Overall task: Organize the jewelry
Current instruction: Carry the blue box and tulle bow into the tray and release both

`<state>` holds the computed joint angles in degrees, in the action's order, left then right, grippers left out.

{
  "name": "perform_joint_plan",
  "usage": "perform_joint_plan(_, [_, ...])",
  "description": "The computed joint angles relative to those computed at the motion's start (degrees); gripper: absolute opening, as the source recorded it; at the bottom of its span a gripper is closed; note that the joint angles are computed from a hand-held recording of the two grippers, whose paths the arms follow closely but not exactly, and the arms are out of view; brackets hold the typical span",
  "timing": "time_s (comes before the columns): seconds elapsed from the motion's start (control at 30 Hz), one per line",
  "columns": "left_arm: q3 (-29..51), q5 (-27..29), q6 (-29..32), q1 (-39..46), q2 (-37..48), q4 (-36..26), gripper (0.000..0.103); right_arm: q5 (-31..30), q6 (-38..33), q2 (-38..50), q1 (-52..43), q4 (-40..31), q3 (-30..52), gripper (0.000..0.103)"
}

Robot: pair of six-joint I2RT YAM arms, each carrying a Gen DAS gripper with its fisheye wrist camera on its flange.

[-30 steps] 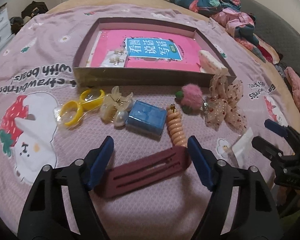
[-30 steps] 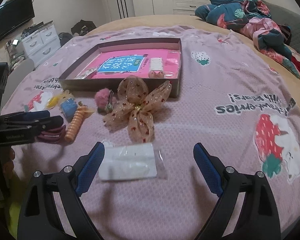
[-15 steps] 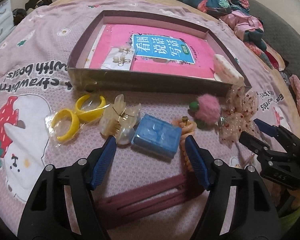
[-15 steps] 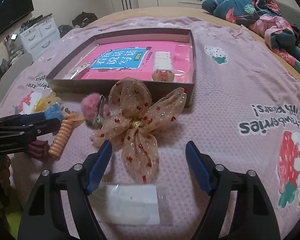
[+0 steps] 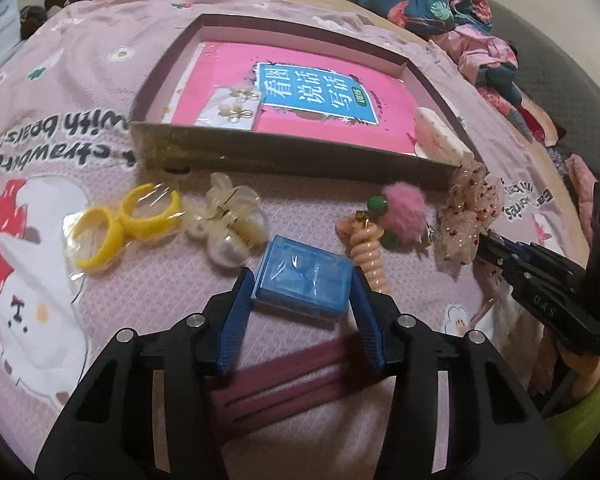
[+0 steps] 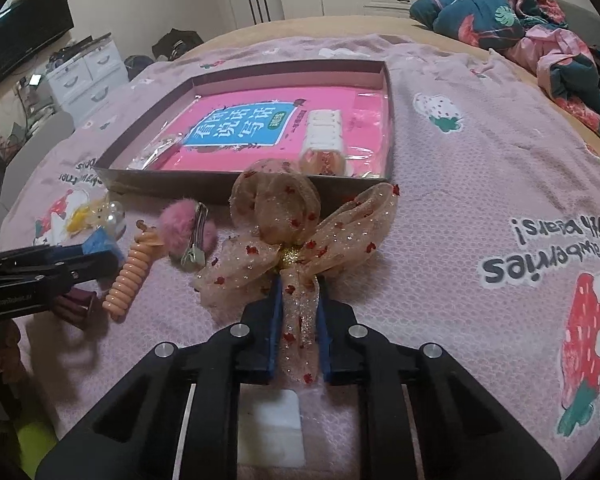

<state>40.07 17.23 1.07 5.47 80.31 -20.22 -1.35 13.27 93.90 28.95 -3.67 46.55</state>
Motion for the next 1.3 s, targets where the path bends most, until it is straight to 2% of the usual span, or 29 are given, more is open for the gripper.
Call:
perform_joint_plan(0.27, [0.5, 2.0, 1.8, 4.1, -6.0, -4.4, 0.040, -0.3, -0.6, -7.6, -1.1, -2.6, -2.0, 0.014])
perform_joint_plan(0.5, [5.9, 2.0, 2.2, 5.3, -5.3, -5.6, 0.040, -0.1, -1.4, -8.6, -0.8, -5.7, 3.3, 0.014])
perform_joint_plan(0.93, [21.7, 0.5, 3.4, 6.7, 10.1, -4.9, 0.040, 0.4, -3.1, 7.1, 2.0, -10.5, 23.7, 0.014])
perform_joint_plan(1.3, [34.3, -1.6, 3.6, 4.1, 23.6, -6.0, 0.040, 0.6, -2.1, 19.5, 2.5, -14.4, 35.0, 0.014])
